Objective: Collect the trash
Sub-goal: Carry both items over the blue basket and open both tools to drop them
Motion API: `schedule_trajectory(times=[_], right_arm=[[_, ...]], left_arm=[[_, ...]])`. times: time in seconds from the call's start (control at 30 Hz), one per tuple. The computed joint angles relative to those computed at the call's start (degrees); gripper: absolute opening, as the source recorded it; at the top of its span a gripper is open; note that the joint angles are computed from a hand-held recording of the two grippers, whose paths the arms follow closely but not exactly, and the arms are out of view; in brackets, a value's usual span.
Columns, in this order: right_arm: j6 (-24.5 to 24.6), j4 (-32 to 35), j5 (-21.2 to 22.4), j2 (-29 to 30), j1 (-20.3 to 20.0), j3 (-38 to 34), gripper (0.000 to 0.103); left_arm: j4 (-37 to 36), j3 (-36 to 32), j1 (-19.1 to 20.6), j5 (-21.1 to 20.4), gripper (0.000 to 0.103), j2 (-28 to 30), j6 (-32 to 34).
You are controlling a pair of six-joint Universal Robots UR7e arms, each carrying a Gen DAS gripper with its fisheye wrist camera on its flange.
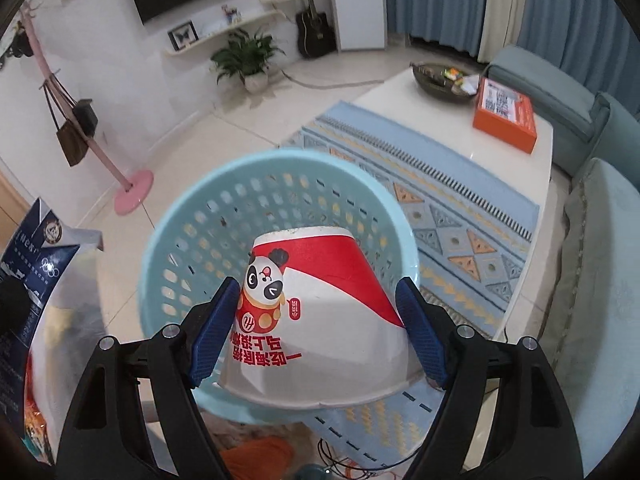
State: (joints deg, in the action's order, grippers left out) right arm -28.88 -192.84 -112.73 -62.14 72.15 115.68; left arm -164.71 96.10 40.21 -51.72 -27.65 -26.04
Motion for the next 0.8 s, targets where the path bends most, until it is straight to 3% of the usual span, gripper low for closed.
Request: schedule_trajectory(times=[0.13,0.2,0.27,0.43,0.8], right_arm=[[0.5,2.9,0.4,0.7,-0.9,-1.8,0.077],[0.8,3.6,0.9,0.4,-1.1,-1.8,0.077],[0.6,4.2,1.8,-0.2,-1.4,-1.6,0.077],[0.6,5.2,4.5,-2.2,-2.1,0.0,0.081],[-4.0,-1.1,7.1,-7.2,0.9,8.0,0.081]], left_arm=[[1.1,-1.7,0.0,2.3,0.054,1.7,-0.5],[0.8,-1.8,-0.7,4.1,0.065,2.1,-0.4],[-1.1,-1.8,-1.5,5.3,0.069,2.5,0.9],[-3.4,0.4,-2.9,6.1,0.069,1.2,0.4],[-9.5,7.7,-7.3,7.6,0.069,-3.3,-2.0]])
